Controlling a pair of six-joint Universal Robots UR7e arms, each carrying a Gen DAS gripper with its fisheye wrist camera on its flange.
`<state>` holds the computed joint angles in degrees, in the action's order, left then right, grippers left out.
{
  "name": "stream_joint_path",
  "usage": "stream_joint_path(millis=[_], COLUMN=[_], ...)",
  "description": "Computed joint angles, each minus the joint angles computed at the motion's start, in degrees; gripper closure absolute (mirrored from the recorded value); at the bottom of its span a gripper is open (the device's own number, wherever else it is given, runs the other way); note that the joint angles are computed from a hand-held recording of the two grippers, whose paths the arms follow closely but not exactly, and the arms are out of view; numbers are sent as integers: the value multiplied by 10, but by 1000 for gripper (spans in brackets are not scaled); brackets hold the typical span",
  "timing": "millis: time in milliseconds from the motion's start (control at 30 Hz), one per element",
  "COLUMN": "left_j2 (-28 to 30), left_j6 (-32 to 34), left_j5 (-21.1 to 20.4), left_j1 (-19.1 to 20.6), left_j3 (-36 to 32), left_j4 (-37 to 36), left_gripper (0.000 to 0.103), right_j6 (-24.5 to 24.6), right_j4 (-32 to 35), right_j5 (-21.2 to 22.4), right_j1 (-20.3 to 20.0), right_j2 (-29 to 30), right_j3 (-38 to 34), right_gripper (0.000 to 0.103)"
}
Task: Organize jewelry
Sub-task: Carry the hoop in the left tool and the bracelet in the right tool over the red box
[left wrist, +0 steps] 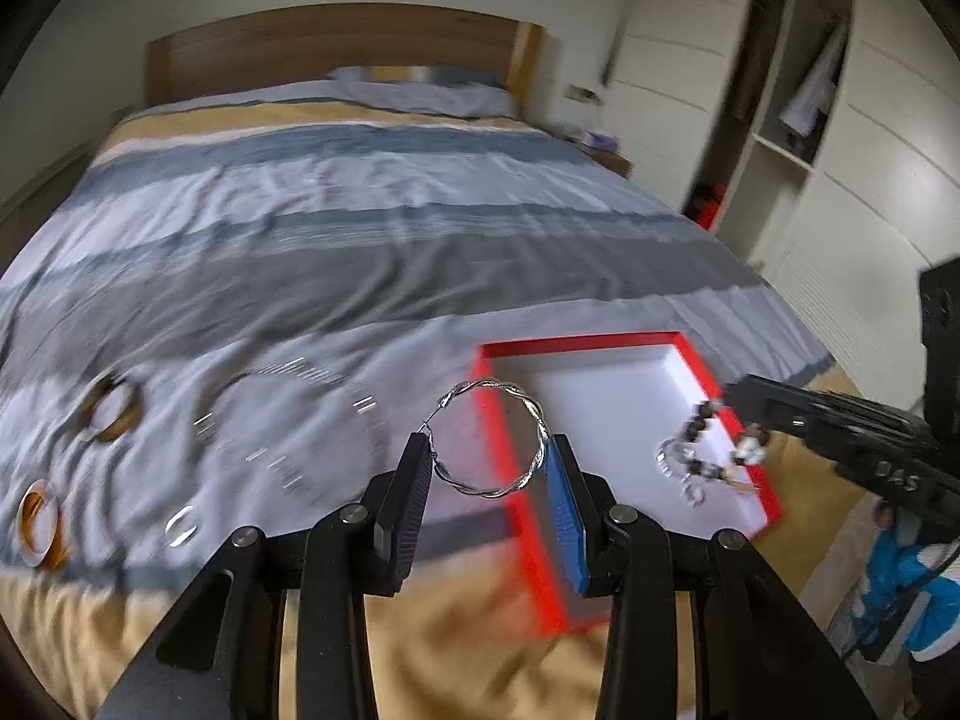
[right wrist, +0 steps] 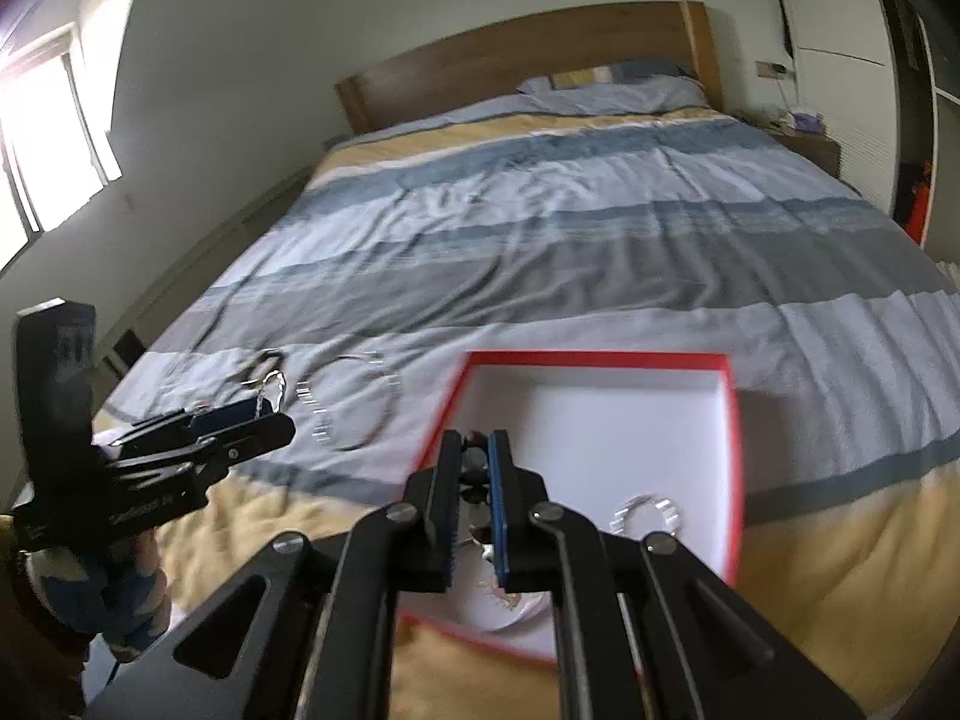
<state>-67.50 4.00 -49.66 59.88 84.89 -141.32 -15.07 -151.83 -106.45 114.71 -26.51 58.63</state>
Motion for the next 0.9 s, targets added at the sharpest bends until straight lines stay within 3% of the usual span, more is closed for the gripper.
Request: stream_joint_path(millis=[167, 367, 900], left_j2=[92, 154, 179], left_j6=[19, 19, -7], left_j5=[-21, -5, 26], left_j1=[14, 26, 35], left_j3=[-86, -137, -152], left_j4=[24, 64, 123], left_gripper=[65, 65, 64], right_j6=[-12, -1, 14], right_j4=[34, 65, 106], right_j5=[-10, -43, -111], right_j1=[-24, -45, -54], right_j2=[45, 93, 103], right_j3=[-83, -161, -164], right_gripper=[95, 95, 94])
